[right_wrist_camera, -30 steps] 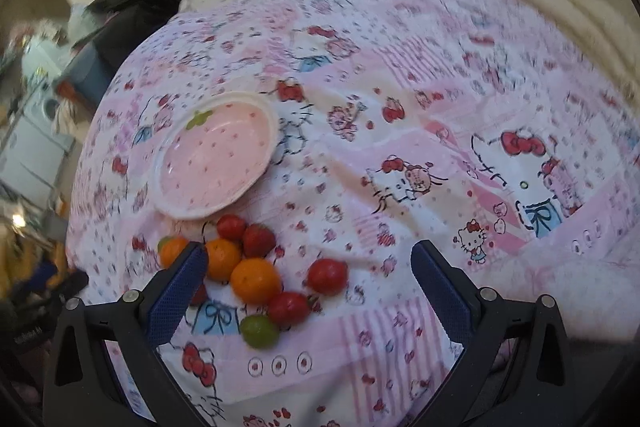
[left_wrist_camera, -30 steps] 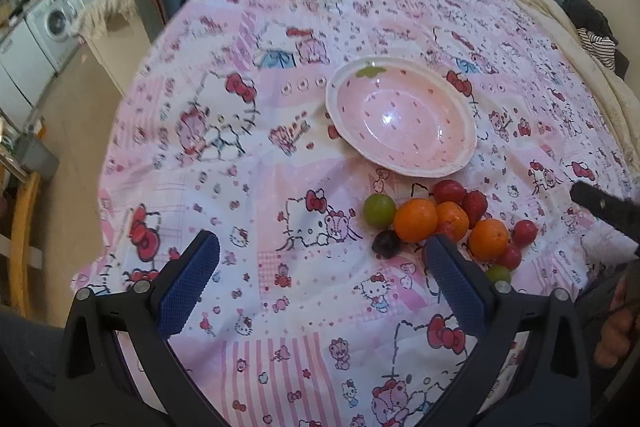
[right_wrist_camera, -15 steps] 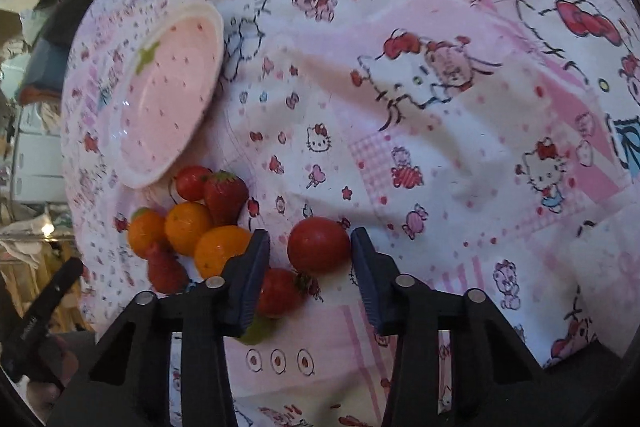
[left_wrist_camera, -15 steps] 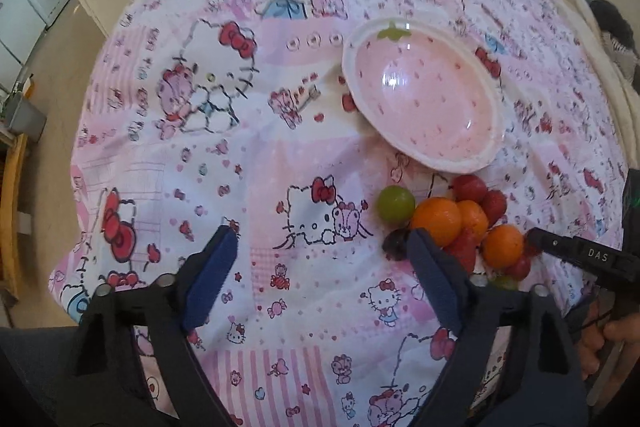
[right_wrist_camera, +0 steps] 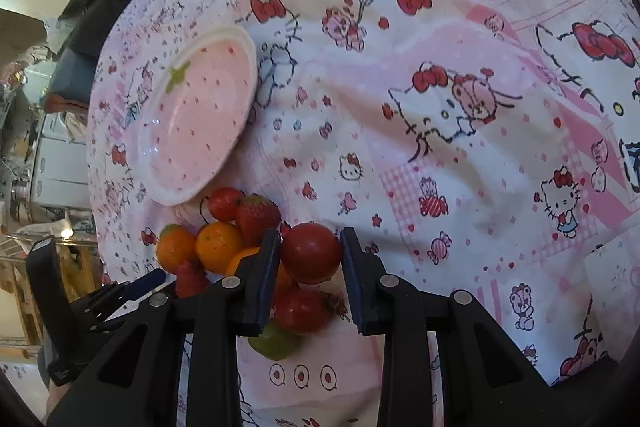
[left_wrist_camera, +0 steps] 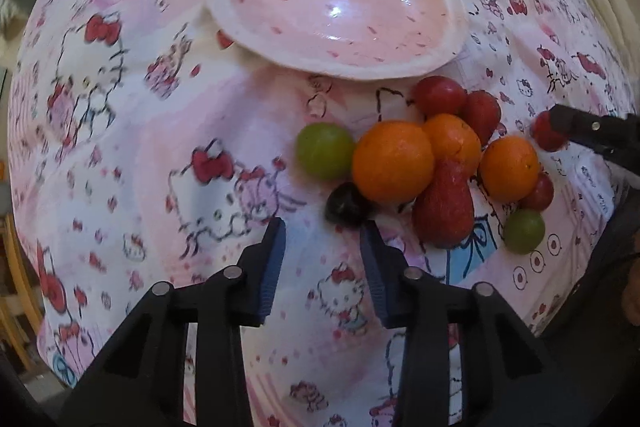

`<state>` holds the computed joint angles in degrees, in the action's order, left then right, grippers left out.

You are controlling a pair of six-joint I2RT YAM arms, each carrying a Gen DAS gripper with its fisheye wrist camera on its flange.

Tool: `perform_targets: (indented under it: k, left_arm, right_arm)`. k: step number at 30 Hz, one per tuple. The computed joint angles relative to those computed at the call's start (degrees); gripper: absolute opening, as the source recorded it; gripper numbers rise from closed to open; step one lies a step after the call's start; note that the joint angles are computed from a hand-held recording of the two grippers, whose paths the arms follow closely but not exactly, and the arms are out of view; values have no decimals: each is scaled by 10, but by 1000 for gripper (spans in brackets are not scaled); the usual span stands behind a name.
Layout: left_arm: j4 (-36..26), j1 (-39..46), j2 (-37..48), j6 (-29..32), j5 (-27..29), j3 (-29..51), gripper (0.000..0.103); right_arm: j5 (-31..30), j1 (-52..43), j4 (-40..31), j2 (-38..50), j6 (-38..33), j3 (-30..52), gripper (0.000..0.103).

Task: Organize fruits
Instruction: 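Reach the left gripper to the dark purple plum and grasp it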

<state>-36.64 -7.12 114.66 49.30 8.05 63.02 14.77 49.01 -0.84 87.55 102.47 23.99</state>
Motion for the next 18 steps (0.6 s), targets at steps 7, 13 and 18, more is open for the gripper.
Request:
perform_targets:
  k: [7, 13, 18]
  left_arm:
    - [11, -31, 16, 3, 5, 1, 26]
    - [-11, -34, 42, -24, 29, 26, 19]
    - [-19, -1, 24, -16, 22, 15, 19]
  right_arm:
    - [25, 3, -13, -27, -1, -4, 32]
    - [33, 7, -21, -28, -6, 4, 32]
    - [40, 10, -28, -33, -7, 7, 32]
